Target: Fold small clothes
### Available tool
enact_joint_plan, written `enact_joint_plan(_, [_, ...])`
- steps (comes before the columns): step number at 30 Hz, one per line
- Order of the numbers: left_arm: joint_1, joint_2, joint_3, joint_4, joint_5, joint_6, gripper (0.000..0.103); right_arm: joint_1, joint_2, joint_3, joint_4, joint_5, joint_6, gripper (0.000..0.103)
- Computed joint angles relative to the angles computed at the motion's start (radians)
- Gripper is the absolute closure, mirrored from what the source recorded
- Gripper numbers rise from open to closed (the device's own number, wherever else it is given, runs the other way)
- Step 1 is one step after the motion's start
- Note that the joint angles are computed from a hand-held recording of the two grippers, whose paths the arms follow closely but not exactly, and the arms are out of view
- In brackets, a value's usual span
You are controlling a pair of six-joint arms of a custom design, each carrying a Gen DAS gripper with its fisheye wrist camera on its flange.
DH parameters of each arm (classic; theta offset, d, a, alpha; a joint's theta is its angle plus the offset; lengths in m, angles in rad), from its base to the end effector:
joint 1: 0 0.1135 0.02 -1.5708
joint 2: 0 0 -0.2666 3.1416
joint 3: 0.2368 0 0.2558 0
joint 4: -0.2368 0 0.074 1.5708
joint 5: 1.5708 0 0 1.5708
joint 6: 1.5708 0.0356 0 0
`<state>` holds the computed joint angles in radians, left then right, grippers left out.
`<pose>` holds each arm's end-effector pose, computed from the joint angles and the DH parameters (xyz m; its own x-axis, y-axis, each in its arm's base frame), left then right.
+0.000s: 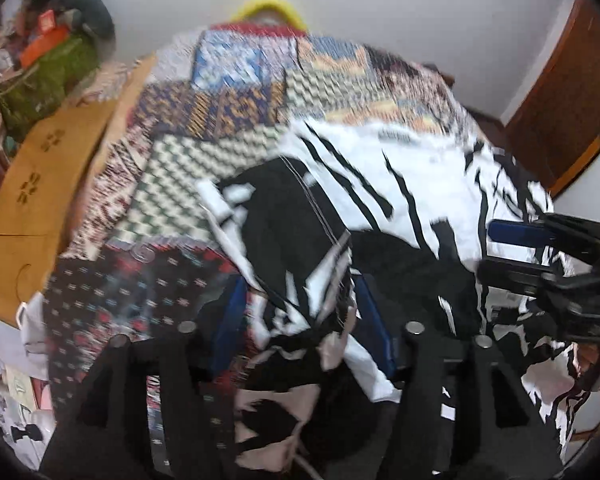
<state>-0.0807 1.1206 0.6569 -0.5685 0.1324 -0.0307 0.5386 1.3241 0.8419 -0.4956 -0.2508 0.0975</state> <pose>0.2082 -0.0216 0.2022 -0.8598 0.0390 -0.5092 0.1211 0.9842 -0.1290 0.2218 0.1428 0.2199 -0.7685 -0.3493 -0.5362 -0.5437 0.7982 0.2592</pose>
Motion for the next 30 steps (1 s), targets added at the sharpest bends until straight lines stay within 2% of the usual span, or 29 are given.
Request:
enact_joint_plan(2, [0.077, -0.022, 0.005, -0.004, 0.031, 0.037, 0.041, 0.024, 0.061, 0.048, 0.012, 0.009, 0.008, 0.053])
enact_joint_plan(5, [0.150, 0.028, -0.001, 0.064, 0.011, 0.070, 0.040, 0.056, 0.168, 0.130, 0.022, 0.021, 0.015, 0.053])
enact_joint_plan(11, [0.259, 0.301, 0.039, 0.199, 0.029, 0.110, 0.040, 0.085, 0.432, 0.343, 0.017, 0.012, 0.040, 0.053])
enact_joint_plan(17, [0.284, 0.468, 0.066, 0.274, 0.093, 0.123, 0.040, 0.098, 0.652, 0.526, 0.002, -0.009, 0.036, 0.053])
enact_joint_plan(20, [0.278, 0.480, 0.058, 0.301, 0.107, 0.124, 0.040, 0.100, 0.704, 0.560, 0.018, -0.032, 0.048, 0.072])
enact_joint_plan(22, [0.276, 0.485, 0.057, 0.305, 0.111, 0.122, 0.040, 0.104, 0.712, 0.556, 0.040, -0.047, 0.059, 0.094])
enact_joint_plan(25, [0.282, 0.493, 0.068, 0.292, 0.118, 0.110, 0.040, 0.119, 0.664, 0.490, 0.110, -0.022, 0.046, 0.098])
enact_joint_plan(30, [0.287, 0.439, 0.056, 0.263, 0.128, 0.094, 0.040, 0.124, 0.515, 0.354, 0.187, 0.049, 0.024, 0.099])
